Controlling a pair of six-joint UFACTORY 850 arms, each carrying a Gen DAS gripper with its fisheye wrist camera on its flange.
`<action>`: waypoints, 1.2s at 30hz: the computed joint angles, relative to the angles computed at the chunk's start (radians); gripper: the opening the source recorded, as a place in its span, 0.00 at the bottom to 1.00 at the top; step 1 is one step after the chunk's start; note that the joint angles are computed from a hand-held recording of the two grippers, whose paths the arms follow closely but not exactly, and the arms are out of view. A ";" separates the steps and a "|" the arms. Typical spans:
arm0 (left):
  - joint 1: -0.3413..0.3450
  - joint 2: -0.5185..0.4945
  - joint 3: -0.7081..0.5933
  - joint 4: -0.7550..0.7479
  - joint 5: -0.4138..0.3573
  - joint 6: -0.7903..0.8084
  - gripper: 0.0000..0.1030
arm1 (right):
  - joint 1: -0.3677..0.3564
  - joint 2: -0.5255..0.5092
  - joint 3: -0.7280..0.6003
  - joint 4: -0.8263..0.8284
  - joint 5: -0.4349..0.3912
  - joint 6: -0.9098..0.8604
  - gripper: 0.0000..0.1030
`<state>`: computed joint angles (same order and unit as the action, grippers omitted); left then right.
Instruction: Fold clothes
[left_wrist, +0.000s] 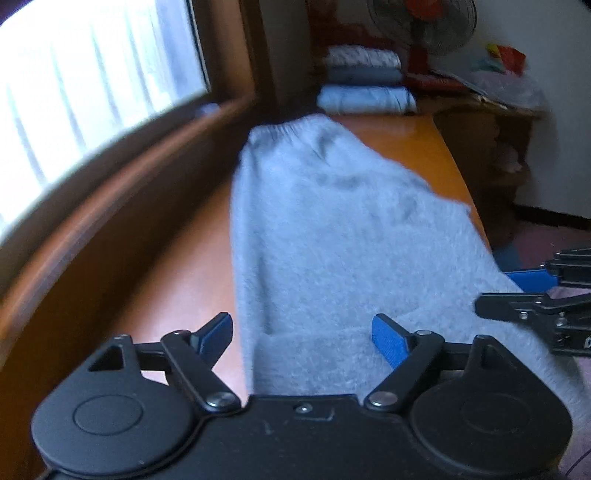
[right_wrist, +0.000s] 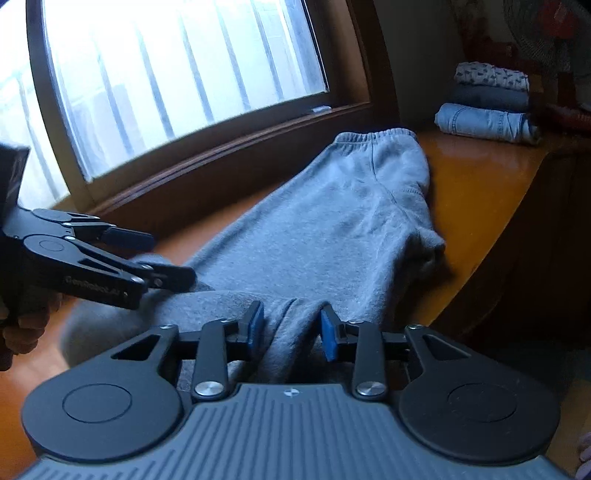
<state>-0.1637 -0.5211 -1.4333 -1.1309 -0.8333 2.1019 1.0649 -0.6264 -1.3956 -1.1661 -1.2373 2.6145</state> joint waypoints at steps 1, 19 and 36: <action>0.010 0.022 0.020 -0.012 -0.006 0.019 0.79 | 0.011 0.005 -0.006 0.008 -0.025 -0.003 0.49; -0.003 0.055 0.080 0.210 -0.009 -0.247 1.00 | -0.042 0.115 0.167 -0.109 0.290 0.068 0.54; 0.123 0.105 0.111 0.038 -0.046 -0.125 1.00 | 0.001 0.019 -0.006 0.099 -0.002 0.040 0.64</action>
<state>-0.0402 -0.4160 -1.3223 -1.0928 -0.8792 1.9766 1.0662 -0.6070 -1.4018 -1.0670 -1.2391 2.6541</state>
